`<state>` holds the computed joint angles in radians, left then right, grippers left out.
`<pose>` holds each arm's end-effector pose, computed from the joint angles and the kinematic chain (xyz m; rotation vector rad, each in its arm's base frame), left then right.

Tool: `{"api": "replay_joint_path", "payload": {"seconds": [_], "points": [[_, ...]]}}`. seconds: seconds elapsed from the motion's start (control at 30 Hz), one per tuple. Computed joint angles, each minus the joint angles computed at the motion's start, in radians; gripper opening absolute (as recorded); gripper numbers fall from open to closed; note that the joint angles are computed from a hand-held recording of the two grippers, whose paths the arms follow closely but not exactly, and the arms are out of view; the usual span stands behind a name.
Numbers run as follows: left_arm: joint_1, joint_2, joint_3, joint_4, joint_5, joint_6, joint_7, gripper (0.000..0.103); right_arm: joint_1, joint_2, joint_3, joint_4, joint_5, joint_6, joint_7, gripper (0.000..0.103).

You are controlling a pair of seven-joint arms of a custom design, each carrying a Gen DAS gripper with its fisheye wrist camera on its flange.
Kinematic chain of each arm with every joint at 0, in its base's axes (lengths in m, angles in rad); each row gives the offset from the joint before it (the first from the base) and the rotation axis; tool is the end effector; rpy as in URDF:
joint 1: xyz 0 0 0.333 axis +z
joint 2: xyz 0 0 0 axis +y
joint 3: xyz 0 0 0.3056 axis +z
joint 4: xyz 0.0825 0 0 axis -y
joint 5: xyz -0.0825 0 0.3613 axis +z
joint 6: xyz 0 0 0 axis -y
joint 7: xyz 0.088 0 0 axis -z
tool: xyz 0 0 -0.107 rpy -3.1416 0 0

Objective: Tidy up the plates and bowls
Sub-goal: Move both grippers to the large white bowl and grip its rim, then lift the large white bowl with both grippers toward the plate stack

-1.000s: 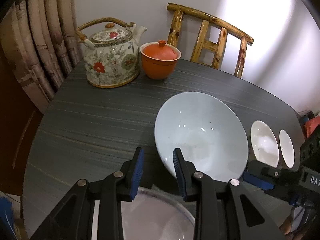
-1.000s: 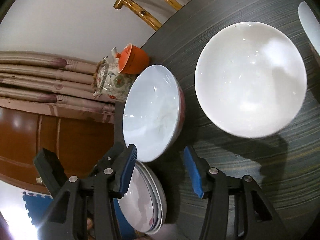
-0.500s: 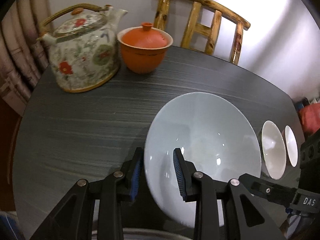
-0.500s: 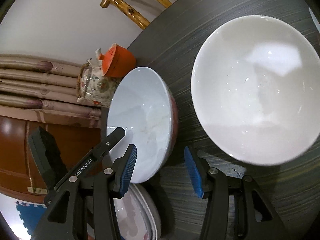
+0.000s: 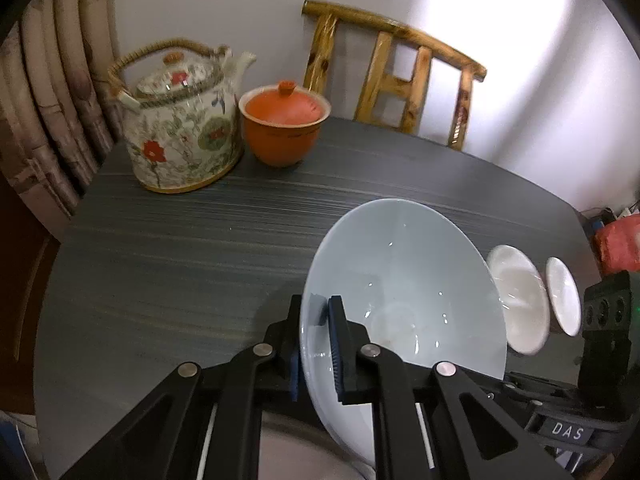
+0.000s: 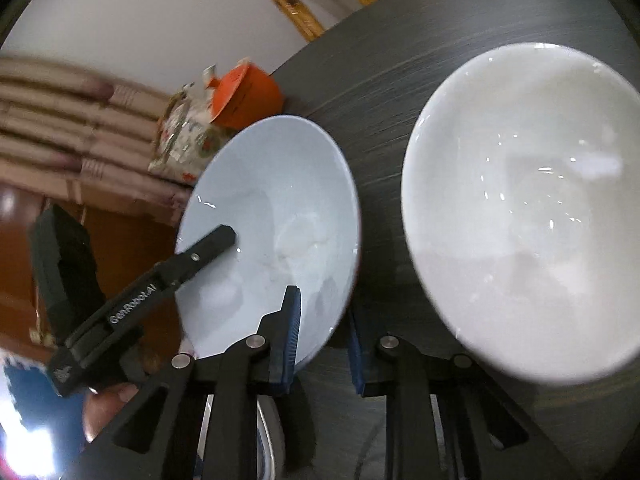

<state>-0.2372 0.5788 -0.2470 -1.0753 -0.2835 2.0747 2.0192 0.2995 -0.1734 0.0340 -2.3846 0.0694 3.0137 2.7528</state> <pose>0.6600 -0.2990 0.5463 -1.1518 2.7611 -0.9069 0.4792 0.1613 0.4873 -0.7570 2.2130 0.0100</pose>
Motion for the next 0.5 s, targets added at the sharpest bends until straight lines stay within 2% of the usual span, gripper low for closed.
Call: {"api": "replay_joint_path", "payload": {"seconds": [0.07,0.13,0.23,0.37,0.5], "points": [[0.026,-0.096,-0.014,-0.126,-0.039,0.034,0.028,0.011,-0.022,-0.039,0.033,-0.017,-0.063,-0.016,0.032,0.021],[0.043,-0.209,-0.023,-0.273,-0.079,0.078,0.073,0.011,-0.006,-0.089,0.034,-0.051,-0.067,-0.01,0.034,0.021],[0.057,-0.379,-0.03,-0.486,-0.164,0.12,0.147,0.011,0.001,-0.2,0.054,-0.109,-0.094,-0.057,0.049,0.021],[0.032,-0.542,-0.018,-0.704,-0.25,0.139,0.194,0.011,0.008,-0.389,0.095,-0.192,-0.132,-0.191,0.096,0.021],[-0.006,-0.631,-0.006,-0.85,-0.285,0.155,0.203,0.011,0.049,-0.558,0.119,-0.274,-0.132,-0.324,0.151,0.021]]}}
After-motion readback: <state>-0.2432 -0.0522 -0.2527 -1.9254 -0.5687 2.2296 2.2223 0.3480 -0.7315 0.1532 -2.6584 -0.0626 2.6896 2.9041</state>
